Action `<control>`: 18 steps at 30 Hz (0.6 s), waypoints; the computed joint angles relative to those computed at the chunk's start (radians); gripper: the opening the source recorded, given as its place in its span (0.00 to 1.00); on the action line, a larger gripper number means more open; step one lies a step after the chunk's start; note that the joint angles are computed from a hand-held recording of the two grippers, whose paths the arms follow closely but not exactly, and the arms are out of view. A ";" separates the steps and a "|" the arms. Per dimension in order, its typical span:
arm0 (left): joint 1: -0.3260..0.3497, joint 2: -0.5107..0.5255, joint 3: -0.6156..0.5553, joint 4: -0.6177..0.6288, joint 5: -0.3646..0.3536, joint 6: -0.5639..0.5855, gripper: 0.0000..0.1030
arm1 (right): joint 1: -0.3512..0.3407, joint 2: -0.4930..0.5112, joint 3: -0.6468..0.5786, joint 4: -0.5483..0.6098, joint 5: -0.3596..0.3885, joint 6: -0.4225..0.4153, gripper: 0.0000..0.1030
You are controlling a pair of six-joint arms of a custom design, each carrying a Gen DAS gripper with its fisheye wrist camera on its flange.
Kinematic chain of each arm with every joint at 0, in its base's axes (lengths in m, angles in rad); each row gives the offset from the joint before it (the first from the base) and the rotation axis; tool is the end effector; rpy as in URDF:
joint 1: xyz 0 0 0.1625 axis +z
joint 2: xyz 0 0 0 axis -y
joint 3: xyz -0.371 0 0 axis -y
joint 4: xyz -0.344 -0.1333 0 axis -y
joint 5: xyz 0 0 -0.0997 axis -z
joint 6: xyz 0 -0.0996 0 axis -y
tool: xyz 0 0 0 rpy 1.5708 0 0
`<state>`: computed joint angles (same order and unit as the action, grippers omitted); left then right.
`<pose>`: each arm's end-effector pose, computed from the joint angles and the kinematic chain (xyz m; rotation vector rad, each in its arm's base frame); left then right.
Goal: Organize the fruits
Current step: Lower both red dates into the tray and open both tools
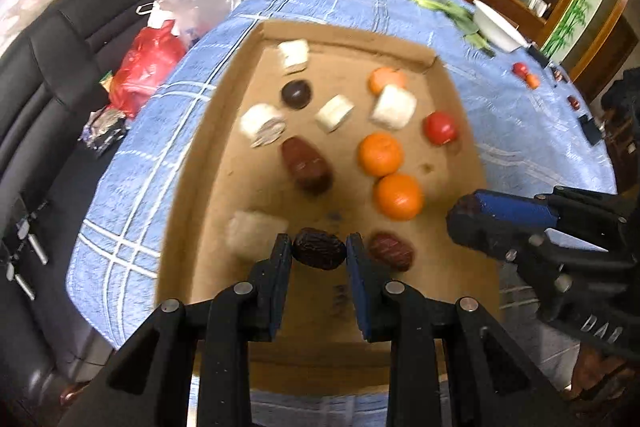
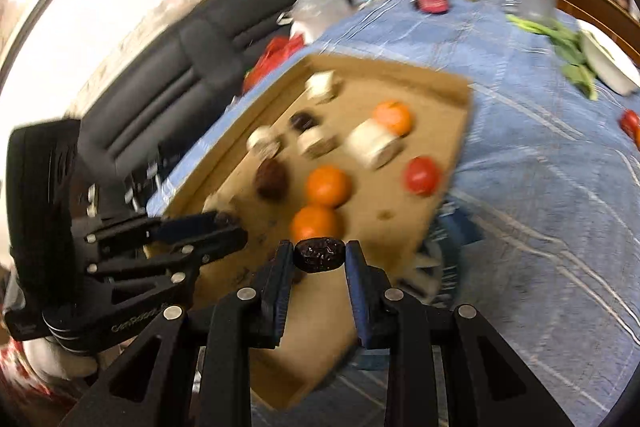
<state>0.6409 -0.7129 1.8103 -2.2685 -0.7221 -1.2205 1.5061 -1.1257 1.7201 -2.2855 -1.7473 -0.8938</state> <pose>-0.2794 -0.4679 -0.0005 -0.1254 2.3187 -0.6963 0.0797 -0.5618 0.2193 1.1657 -2.6877 0.0370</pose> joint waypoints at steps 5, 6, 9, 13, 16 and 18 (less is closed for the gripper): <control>-0.007 0.010 0.008 -0.021 0.001 0.077 0.26 | 0.012 0.017 0.058 -0.073 -0.084 0.001 0.28; 0.001 0.015 0.007 -0.049 -0.014 0.103 0.26 | 0.012 0.014 0.068 -0.083 -0.092 0.002 0.28; 0.028 0.024 0.025 -0.154 -0.059 0.163 0.26 | 0.017 0.011 0.093 -0.124 -0.121 -0.003 0.28; 0.046 0.019 0.044 -0.229 -0.063 0.201 0.26 | 0.023 0.017 0.105 -0.157 -0.151 0.007 0.29; 0.055 0.011 0.061 -0.288 -0.071 0.238 0.27 | 0.027 0.032 0.115 -0.200 -0.174 0.007 0.29; 0.056 0.007 0.063 -0.295 -0.078 0.238 0.27 | 0.028 0.038 0.124 -0.226 -0.186 0.005 0.29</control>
